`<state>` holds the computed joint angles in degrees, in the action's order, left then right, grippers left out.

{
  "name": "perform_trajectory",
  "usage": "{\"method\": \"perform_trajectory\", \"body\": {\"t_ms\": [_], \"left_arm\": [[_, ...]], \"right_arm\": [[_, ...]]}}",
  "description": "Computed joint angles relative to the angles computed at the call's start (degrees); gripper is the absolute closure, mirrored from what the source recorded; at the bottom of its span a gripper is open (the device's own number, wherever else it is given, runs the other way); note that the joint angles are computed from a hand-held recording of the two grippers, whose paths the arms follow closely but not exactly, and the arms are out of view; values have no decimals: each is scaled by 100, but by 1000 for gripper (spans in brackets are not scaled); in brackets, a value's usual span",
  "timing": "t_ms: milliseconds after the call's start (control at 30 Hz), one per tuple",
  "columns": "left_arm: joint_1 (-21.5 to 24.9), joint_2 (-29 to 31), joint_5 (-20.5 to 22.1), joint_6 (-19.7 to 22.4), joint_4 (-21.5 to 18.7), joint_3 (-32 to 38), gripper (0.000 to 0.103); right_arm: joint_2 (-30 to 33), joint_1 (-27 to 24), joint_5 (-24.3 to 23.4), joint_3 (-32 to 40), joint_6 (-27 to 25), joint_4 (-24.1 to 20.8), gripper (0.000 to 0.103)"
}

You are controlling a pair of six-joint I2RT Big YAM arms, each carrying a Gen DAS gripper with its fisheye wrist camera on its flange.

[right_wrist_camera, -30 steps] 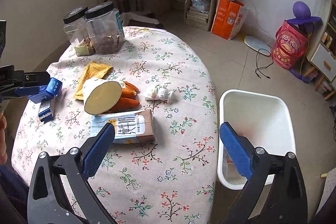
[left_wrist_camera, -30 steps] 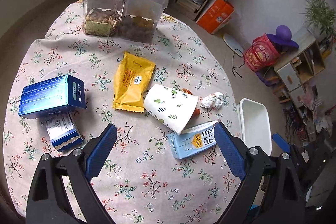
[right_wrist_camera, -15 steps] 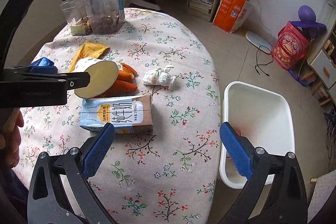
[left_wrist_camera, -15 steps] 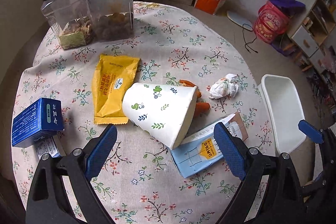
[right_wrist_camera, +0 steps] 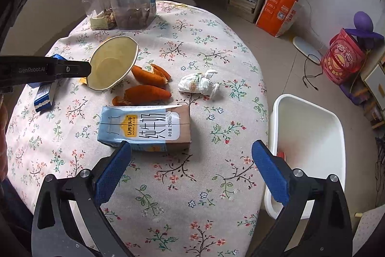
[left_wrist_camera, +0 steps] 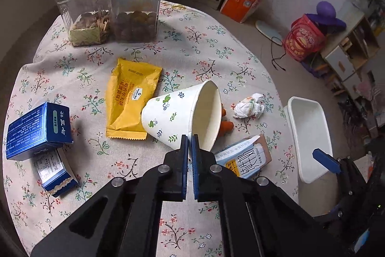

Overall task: Collect trash
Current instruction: 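Close the left gripper on the paper cup rim and lift it, then grasp and lift the blue milk carton with the right gripper while the left gripper holds the cup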

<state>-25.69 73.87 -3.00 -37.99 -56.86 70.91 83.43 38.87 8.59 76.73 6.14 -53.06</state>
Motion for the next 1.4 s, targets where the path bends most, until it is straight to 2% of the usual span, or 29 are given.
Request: {"method": "perform_trajectory", "body": {"t_ms": [267, 400, 467, 533, 600, 633, 667, 700, 800, 867, 933, 1000, 1033, 1067, 1100, 1167, 1267, 1400], "left_arm": [[245, -580, 173, -126, 139, -188, 103], [278, -687, 178, -67, 71, -214, 103], [359, -613, 452, 24, -15, -223, 103], [486, -603, 641, -206, -115, -328, 101], [562, -601, 598, -192, -363, -344, 76], [572, -654, 486, -149, -415, -371, 44], [580, -738, 413, -84, -404, -425, 33], [600, -799, 450, -25, -419, -465, 33], [698, -960, 941, 134, -320, -603, 33], [601, -904, 866, 313, -435, -566, 33], [483, -783, 566, 436, -593, -521, 34], [507, -692, 589, 457, -654, -573, 49], [537, -641, 718, 453, -660, -609, 65], [540, -586, 799, 459, -665, -631, 78], [513, -537, 820, 478, -662, -654, 81], [453, -458, 752, 525, -673, -654, 99], [465, -572, 785, 505, -586, -709, 100], [585, -805, 704, 564, -630, -723, 100]], "right_arm": [[120, 279, -403, 44, -616, -89, 7], [258, 441, -352, 95, -895, -133, 7], [309, 492, -287, 133, -1002, -115, 7], [346, 484, -249, 184, -1022, -120, 7], [329, 456, -260, 192, -1014, -125, 7], [325, 440, -275, 197, -996, -145, 7], [323, 428, -296, 196, -962, -165, 7], [324, 417, -333, 197, -953, -176, 7], [377, 424, -300, 216, -1057, -161, 7], [430, 443, -320, 258, -1173, -187, 7], [492, 532, -126, 278, -1470, -200, 7], [530, 641, 237, 215, -1856, -98, 7], [568, 667, 389, 202, -1971, -81, 7], [621, 677, 531, 206, -2030, -76, 7], [676, 673, 658, 211, -2086, -58, 7], [775, 690, 873, 227, -2280, 37, 7], [862, 747, 1089, 246, -2626, 266, 7], [996, 809, 1056, 362, -3003, 376, 7]]}}
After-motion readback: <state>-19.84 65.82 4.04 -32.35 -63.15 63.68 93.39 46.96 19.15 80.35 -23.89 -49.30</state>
